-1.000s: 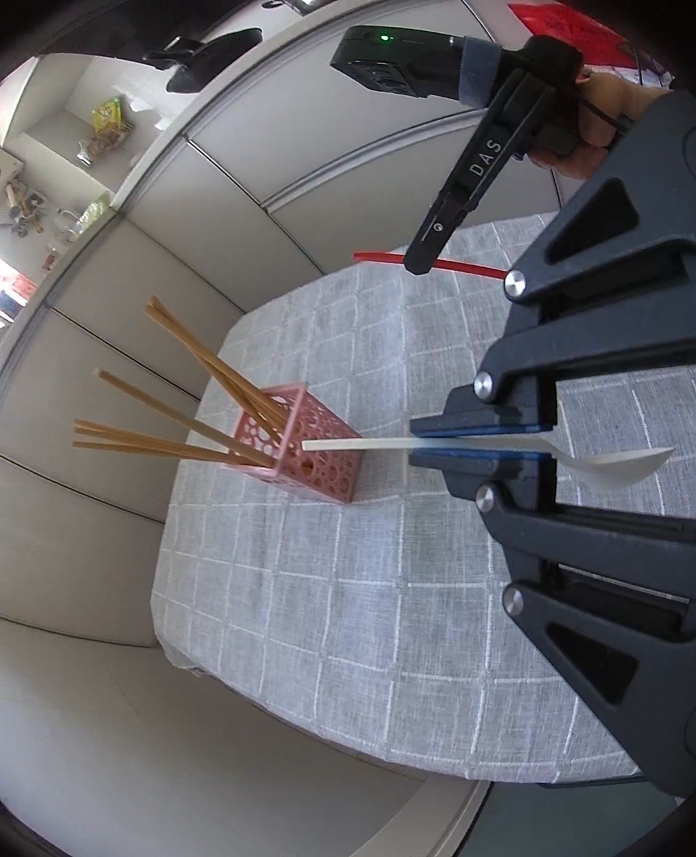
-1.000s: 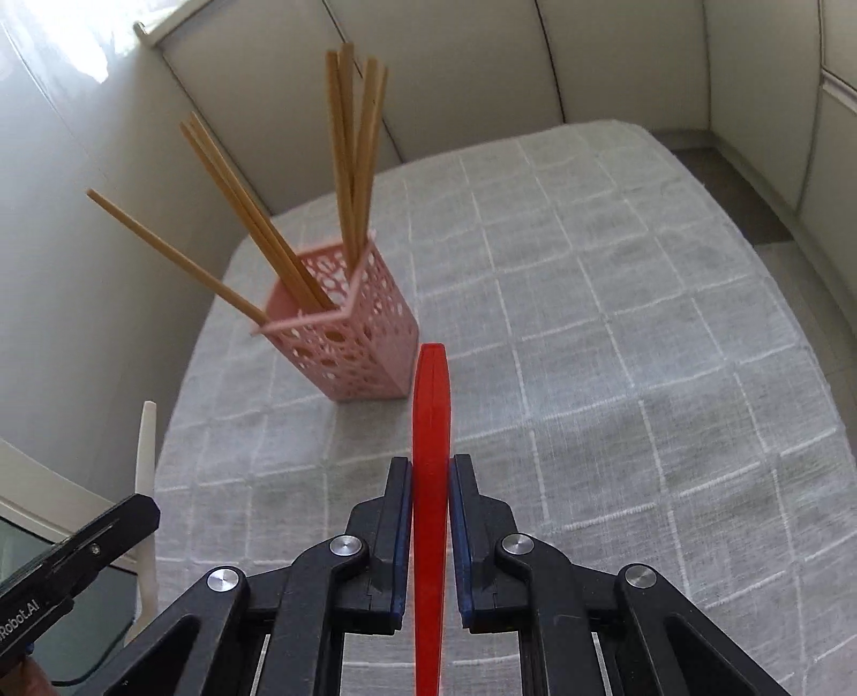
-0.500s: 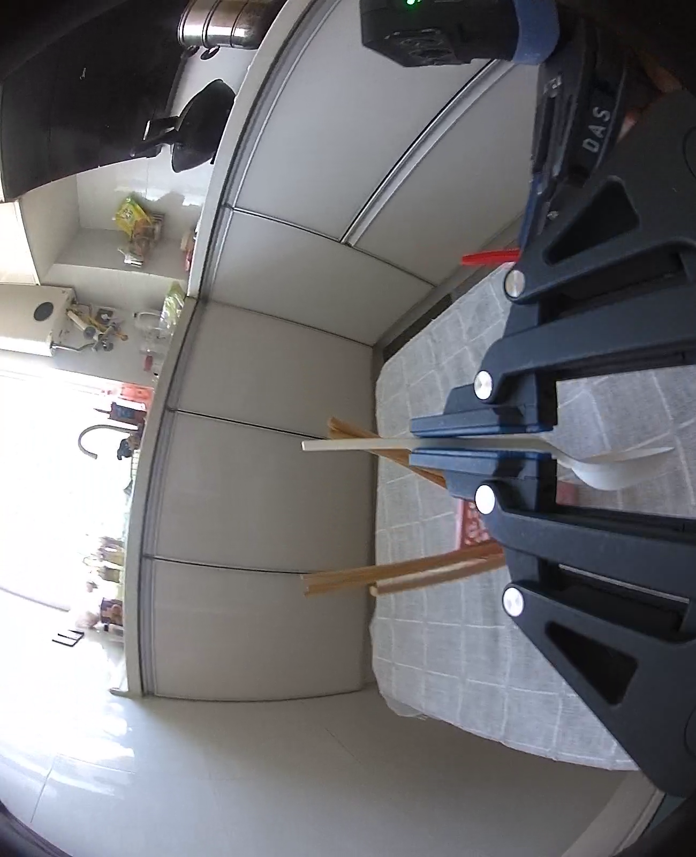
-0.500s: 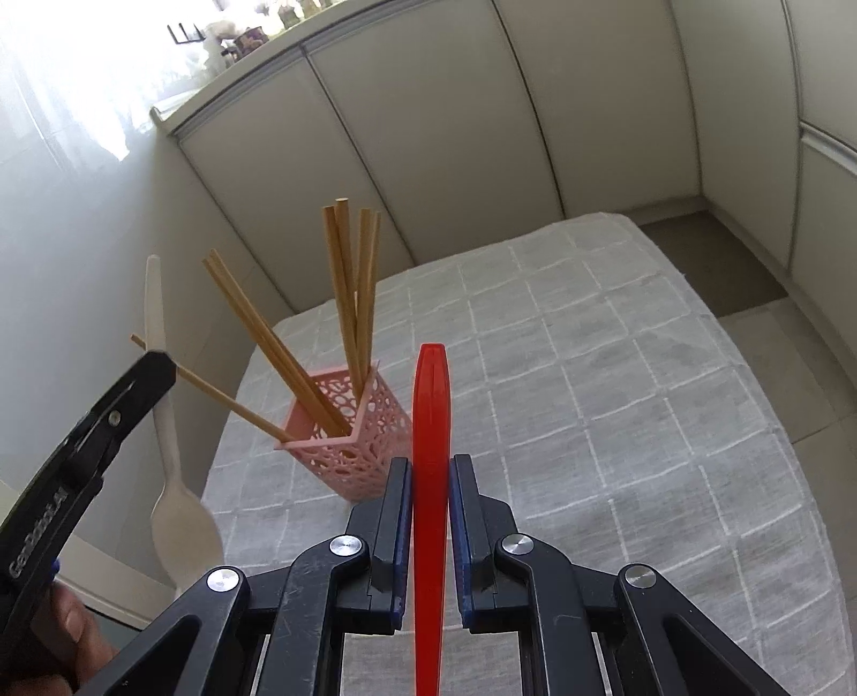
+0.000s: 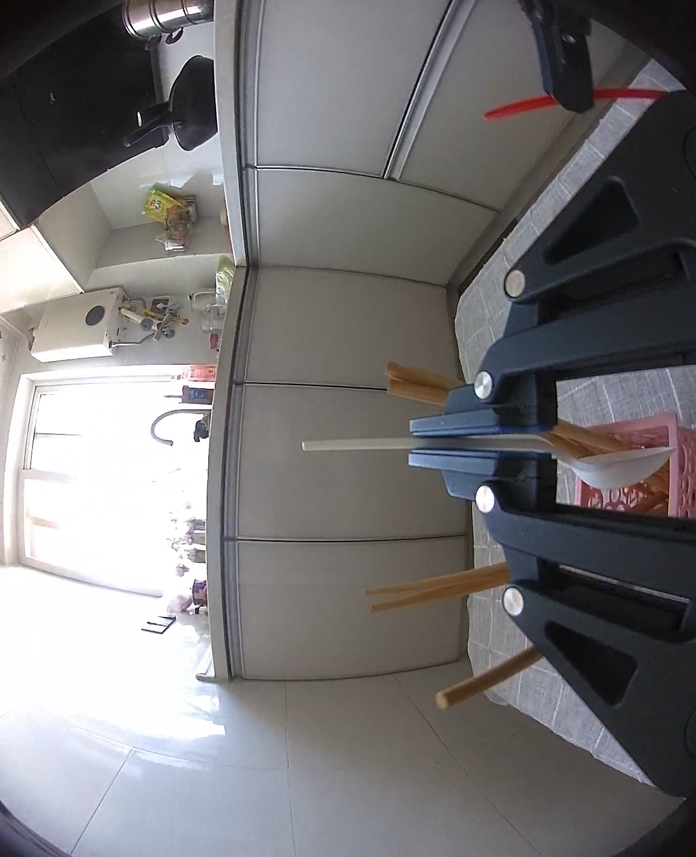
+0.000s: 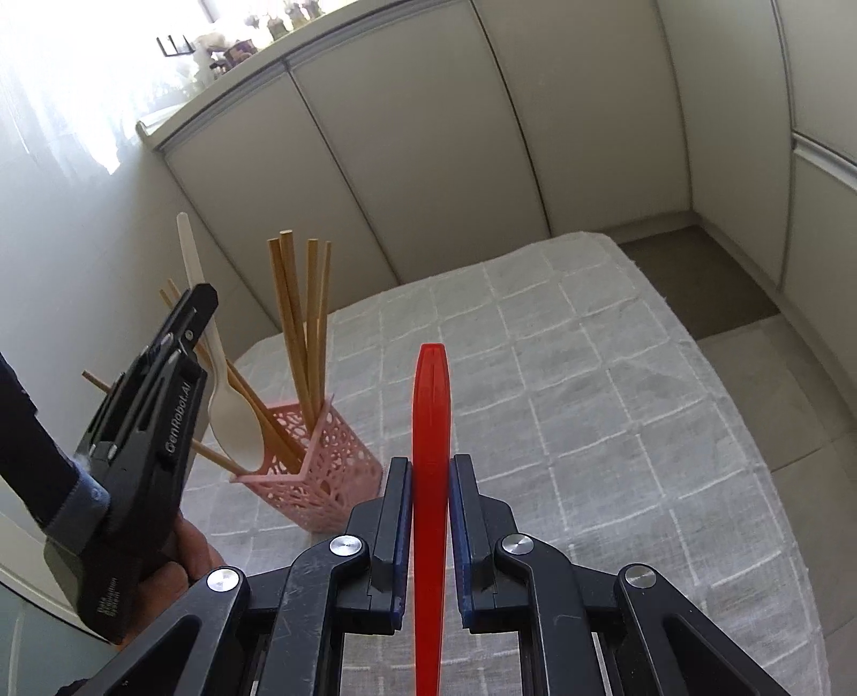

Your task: Organize utensils

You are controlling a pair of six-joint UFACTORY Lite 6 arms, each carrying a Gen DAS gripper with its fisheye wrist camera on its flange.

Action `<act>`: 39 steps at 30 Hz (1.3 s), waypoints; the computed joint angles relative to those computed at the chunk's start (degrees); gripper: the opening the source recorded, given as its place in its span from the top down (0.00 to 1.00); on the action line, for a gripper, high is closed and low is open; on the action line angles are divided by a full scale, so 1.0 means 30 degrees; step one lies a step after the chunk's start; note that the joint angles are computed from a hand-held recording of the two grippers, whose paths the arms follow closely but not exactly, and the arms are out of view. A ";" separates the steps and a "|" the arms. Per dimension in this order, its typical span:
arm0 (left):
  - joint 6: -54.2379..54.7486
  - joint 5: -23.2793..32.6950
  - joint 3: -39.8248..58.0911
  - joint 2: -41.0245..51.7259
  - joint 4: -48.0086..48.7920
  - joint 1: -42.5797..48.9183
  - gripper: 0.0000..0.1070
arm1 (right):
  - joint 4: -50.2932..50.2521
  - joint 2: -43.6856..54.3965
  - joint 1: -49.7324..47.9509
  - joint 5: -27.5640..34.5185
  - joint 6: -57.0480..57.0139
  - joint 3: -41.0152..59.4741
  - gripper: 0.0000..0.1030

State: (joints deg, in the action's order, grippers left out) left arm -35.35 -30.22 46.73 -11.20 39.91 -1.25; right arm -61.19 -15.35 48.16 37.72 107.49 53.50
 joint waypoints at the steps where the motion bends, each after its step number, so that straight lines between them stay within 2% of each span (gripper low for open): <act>1: 0.0371 -0.0254 -0.0071 0.0205 -0.0192 0.0120 0.96 | -0.0190 0.0036 0.0010 0.0091 0.0151 0.0025 0.88; 10: 0.2171 -0.2019 -0.1045 0.0597 -0.1457 0.0614 0.96 | -0.1238 0.0470 0.0304 0.0603 0.1119 0.0395 0.88; 17: 0.0561 -0.2230 -0.1380 0.0289 0.0452 0.1245 0.94 | -0.1696 0.0909 0.0520 0.0993 0.1539 0.0931 0.88; 21: -0.1923 -0.1977 -0.1072 -0.0300 0.3202 0.1791 0.83 | -0.2145 0.0983 0.0739 0.1624 0.1916 0.1242 0.88; 26: -0.7707 -0.1720 -0.0651 -0.1853 0.9358 0.3241 0.78 | -0.2941 0.0921 0.0804 0.2060 0.2724 0.1668 0.88; 31: -1.3218 -0.3789 -0.0488 -0.3910 1.6669 0.6338 0.67 | -0.4420 0.1685 0.0560 0.2131 0.3461 0.3196 0.88; 35: -1.5135 -0.6236 -0.0382 -0.4623 1.9867 0.9182 0.52 | -0.5648 0.3478 0.0210 0.1824 0.3739 0.5511 0.88; 39: -1.6977 -0.7651 -0.0195 -0.3641 2.2069 1.0986 0.45 | -0.7150 0.6112 0.0150 0.1675 0.3728 0.8359 0.88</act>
State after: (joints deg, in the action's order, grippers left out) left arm -86.28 -53.17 46.14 -22.12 106.12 31.71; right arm -82.64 2.98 48.61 42.74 118.67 78.58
